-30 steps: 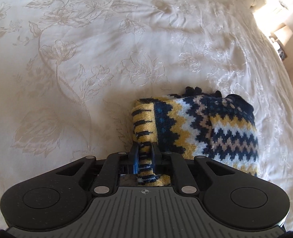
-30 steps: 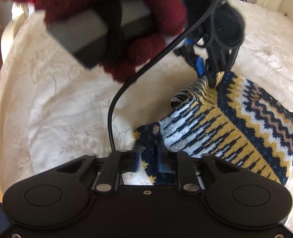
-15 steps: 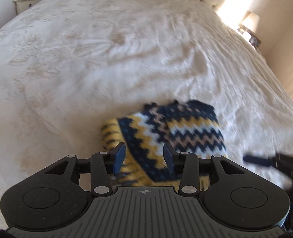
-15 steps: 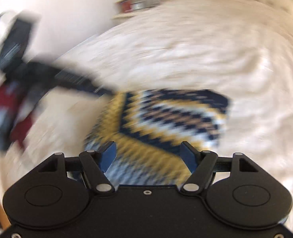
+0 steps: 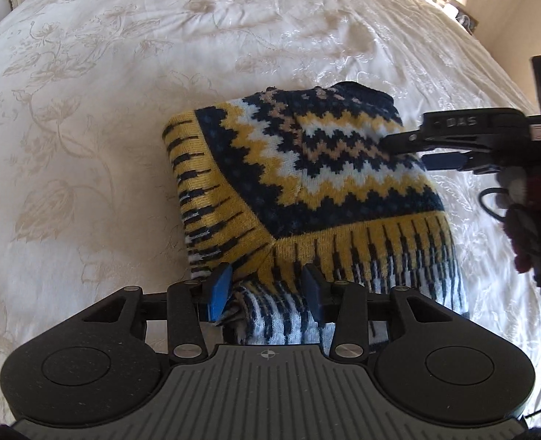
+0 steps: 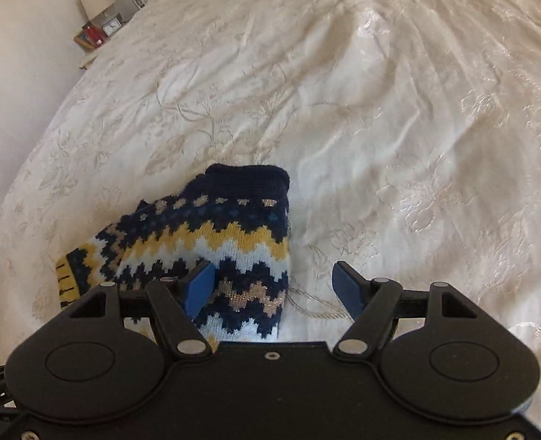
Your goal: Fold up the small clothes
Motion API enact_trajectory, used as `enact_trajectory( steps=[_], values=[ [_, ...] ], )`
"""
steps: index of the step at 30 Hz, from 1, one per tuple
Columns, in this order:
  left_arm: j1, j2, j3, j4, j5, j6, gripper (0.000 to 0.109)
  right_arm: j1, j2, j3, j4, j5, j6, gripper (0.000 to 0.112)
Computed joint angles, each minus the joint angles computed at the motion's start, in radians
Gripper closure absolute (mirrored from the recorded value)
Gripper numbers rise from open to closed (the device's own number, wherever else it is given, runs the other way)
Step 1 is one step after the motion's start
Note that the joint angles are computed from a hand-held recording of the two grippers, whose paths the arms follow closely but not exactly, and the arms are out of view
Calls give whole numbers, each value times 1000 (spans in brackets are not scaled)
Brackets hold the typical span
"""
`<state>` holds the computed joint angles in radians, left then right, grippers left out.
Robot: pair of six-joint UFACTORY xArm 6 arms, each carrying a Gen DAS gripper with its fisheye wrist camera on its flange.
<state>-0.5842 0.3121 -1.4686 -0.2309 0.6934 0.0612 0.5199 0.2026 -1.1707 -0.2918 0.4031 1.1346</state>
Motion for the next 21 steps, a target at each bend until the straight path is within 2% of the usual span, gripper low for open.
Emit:
enact_trajectory(
  steps=[4,6,10,14,17,21],
  values=[
    [0,-5,-5,-1,1,-19,68,-1,60,-52,105,0,-92,35],
    [1,-34,32,-13,-45,-37,67,-4,69,-62,133,0,-119,34],
    [14,-87,98,-4,-82,-120,54,-12,56,-25,202,-50,-186,33],
    [41,-86,103,-62,-20,-162,53,-14,36,33,282,-130,-237,33],
    [60,-65,90,-141,16,-127,51,-9,33,53,356,-168,-292,33],
    [69,-17,54,-261,55,-58,50,8,24,83,551,-225,-459,33]
  ],
)
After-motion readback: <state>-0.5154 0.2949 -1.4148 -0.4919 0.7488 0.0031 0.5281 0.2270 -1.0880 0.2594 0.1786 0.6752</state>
